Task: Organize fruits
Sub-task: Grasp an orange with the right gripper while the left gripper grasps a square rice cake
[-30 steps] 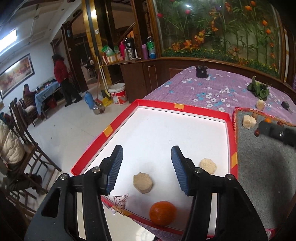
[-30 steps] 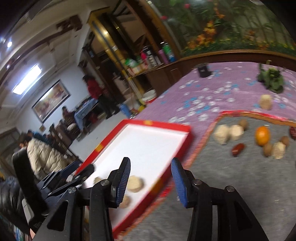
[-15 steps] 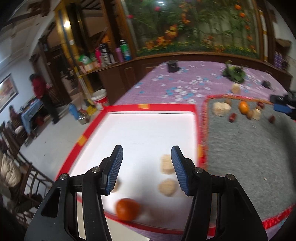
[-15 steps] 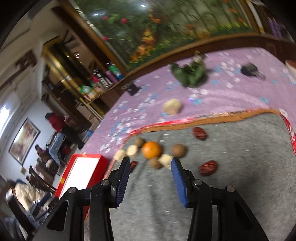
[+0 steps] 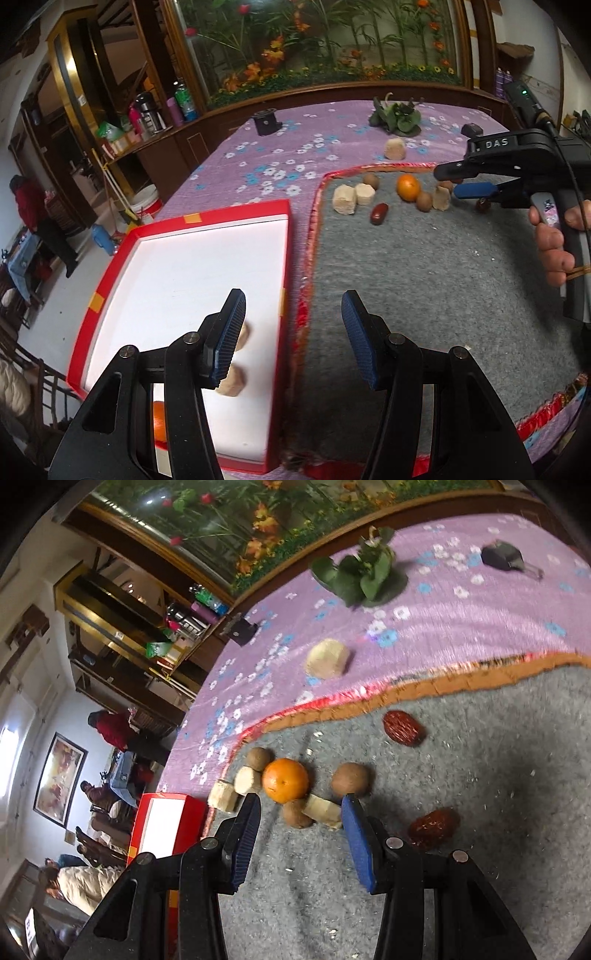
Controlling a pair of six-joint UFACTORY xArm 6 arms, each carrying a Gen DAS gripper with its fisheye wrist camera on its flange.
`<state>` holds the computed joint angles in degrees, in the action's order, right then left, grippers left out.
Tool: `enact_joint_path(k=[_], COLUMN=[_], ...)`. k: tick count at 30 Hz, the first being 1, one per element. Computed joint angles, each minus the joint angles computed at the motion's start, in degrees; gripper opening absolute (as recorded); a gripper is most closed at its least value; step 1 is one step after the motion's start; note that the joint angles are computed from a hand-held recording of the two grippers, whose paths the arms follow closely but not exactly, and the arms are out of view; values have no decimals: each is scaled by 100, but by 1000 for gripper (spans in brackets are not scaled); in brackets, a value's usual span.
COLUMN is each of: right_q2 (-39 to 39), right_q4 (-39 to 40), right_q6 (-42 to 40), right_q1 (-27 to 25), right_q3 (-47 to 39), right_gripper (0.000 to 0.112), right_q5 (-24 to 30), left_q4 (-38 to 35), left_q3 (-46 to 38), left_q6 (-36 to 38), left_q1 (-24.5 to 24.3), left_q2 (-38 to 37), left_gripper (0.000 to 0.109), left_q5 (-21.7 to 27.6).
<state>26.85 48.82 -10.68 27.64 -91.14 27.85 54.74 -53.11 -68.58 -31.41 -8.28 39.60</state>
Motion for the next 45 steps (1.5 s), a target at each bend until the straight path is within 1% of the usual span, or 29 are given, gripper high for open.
enact_joint_path(k=[7,9,11,13,14,15,16,18,20,21,24,26,27,28,29,30,32,34,35,36,38,41,42,43,45], right_q2=[-19,53,201,510,666,904,1054,1415,1577,1618,1805,1693,1662,1633,1622,1624,1612,1552,1506,1405,1245,1049,1009,963,884], right_q4=[578,700,328,-377,-628,-1060,-1326,-2149,-2651,-2789,-2860,-2966,-3003,-3094,-3083,-2888,-2323,-1471,-1146,-906,-702,-206,-93,-4,189], right_q6=[-409,-500,-226,264,470,805,1000,1518,1781,1809,1624,1416,1342,1388,1424,1358,1155,832,738,676,621,366,313,269,139], right_q1=[-98,-114,-78,-18,6,33,52,140,204,222,212,237,243,245,232,195,86,-69,-141,-199,-263,-363,-387,-404,-436], right_q3=[13,-205,-508,-1051,-1308,-1698,-1934,-2480,-2670,-2685,-2903,-2692,-2646,-2587,-2558,-2553,-2546,-2455,-2389,-2245,-2025,-1776,-1737,-1705,-1630], right_gripper=[44,44,44,44,44,44,44,44,44,44,45,44,41,33,33,33,33,33,33,33,33,33,33,33,33], right_q5=[65,241,294,424,502,702,823,1050,1082,1070,1411,1329,1352,1310,1293,1298,1377,1431,1422,1346,1155,992,975,949,887], left_q4=[-146,-163,-135,-201,-288,-368,-432,-650,-929,-1023,-1252,-1418,-1544,-1610,-1669,-1734,-2027,-2169,-2331,-2461,-2589,-2843,-2957,-3046,-3416], left_q3=[-268,-376,-542,-743,-872,-994,-1101,-1363,-1599,-1733,-2187,-2505,-2644,-2737,-2896,-3010,-3238,-3502,-3644,-3727,-3922,-4081,-4105,-4053,-4025], left_q6=[270,340,393,498,592,687,776,1073,1407,1531,2008,2342,2511,2589,2652,2730,3043,3182,3366,3492,3555,3835,3911,3936,4210], left_q1=[121,194,282,400,475,535,573,618,658,670,664,639,643,648,642,649,674,683,693,704,731,771,792,821,862], left_q2=[192,241,339,486,592,695,790,1030,1262,1392,1834,2142,2282,2373,2509,2603,2807,3018,3138,3206,3375,3549,3587,3572,3565], left_gripper=[54,54,54,54,54,54,54,54,54,54,54,54,54,54,54,54,54,54,54,54,54,54,51,49,36], left_q5=[1,-5,-36,-111,-175,-229,-255,-227,-248,-245,-158,-115,-153,-151,-103,-91,-90,95,159,200,329,350,336,207,90])
